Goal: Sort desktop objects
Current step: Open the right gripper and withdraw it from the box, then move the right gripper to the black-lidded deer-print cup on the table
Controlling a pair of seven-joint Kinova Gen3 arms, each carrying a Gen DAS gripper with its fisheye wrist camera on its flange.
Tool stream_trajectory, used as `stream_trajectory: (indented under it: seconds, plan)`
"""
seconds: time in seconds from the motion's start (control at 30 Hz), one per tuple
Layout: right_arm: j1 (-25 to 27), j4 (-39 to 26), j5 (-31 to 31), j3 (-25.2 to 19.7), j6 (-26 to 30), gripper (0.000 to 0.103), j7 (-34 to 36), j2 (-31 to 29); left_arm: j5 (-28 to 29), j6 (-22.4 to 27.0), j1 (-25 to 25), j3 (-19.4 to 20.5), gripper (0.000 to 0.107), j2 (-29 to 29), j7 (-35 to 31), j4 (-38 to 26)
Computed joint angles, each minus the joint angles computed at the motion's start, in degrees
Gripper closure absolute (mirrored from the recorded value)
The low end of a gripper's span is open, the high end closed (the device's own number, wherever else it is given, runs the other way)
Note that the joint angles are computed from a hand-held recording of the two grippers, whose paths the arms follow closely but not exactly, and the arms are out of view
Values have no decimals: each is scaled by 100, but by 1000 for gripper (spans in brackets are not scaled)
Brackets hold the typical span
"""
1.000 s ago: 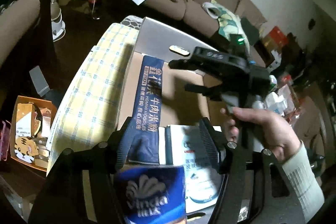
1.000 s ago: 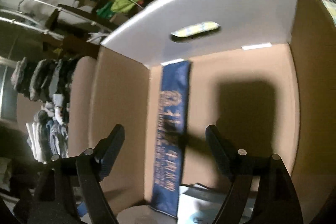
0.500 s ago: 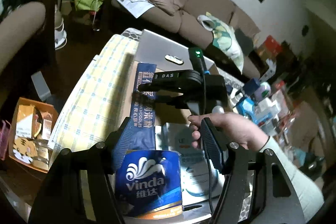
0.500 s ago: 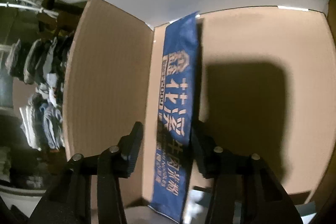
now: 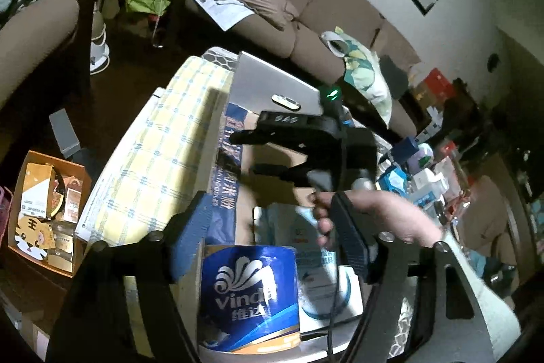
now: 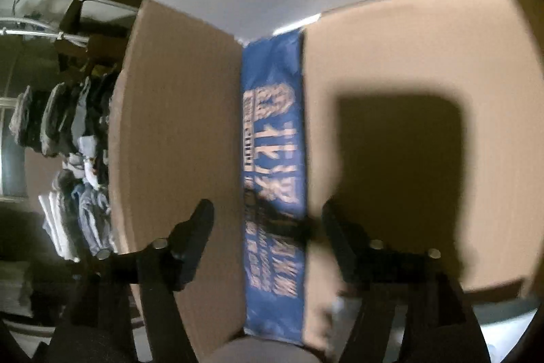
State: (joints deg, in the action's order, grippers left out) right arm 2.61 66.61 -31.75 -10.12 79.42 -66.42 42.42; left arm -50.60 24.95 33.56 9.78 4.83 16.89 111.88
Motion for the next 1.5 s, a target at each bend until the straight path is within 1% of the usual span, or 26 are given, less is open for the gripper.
stream_trajectory:
  seconds: [0.03,0.07,0.1,0.13,0.2,0.23,0.3,0.33,0.4,0.5,0.53,0.6,0.67,0.73,0.87,1.0,1.07,1.17,1.3,1.4,1.5]
  plan:
    - [85,-16,-31,-40,64,30,116,-50,52,33,0,23,34,41,-73,-52]
    - [178,-35,-62,-57,154,25,213,-117,92,82,19,38,32,81,-145,-111]
    - [250,-26,-63,-41,212,21,293,-213,116,149,58,51,27,127,-231,-182]
    - [376,-20,-95,-51,306,19,456,-324,125,230,114,57,25,167,-292,-252]
    - [613,18,-199,-33,469,16,736,-513,117,405,252,68,17,249,-414,-410]
    - [733,73,-256,-8,519,14,879,-632,73,442,325,54,14,276,-422,-462]
    - [1022,213,-413,39,663,8,1229,-894,-105,458,485,8,4,327,-304,-555]
    - [1179,258,-501,80,758,7,1404,-992,-184,470,562,-8,4,351,-240,-601]
    - [1481,357,-636,194,987,4,1736,-1207,-99,632,673,45,4,461,-391,-838]
    - [1912,334,-740,395,1486,3,2251,-1426,-202,839,1009,53,4,609,-503,-1146]
    - [2027,293,-712,479,1628,3,2415,-1494,-169,917,1097,83,4,664,-589,-1263]
    - [2332,118,-642,668,1896,3,2796,-1591,73,1146,1270,175,4,836,-966,-1599]
    - [2660,-39,-593,849,2018,2,3174,-1650,302,1328,1441,222,4,1031,-1337,-1942]
    - [2978,-161,-561,1007,1997,1,3507,-1664,427,1480,1662,219,4,1263,-1534,-2283]
    - [3736,-470,-801,1190,2144,1,3690,-1344,722,1520,2018,190,4,1767,-1834,-2904]
    - [4228,-514,-926,1172,2091,1,3741,-1080,1008,2076,2452,161,4,2453,-2348,-3872]
    - [4423,-414,-935,1159,1942,1,3892,-1014,1056,2391,2690,88,4,2825,-2590,-4403]
    - [4614,-123,-956,1170,1568,1,4091,-986,1150,2859,3007,-116,4,3330,-2871,-5162]
    - [4826,66,-1072,1167,1220,1,4251,-846,1415,3382,3227,-355,5,3935,-3197,-6038]
    - [4970,82,-1193,1167,932,1,4253,-712,1615,3596,3324,-534,5,4218,-3403,-6461]
    - [5109,-181,-1314,1146,755,1,4016,-473,1829,3518,3342,-681,5,4360,-3596,-6634]
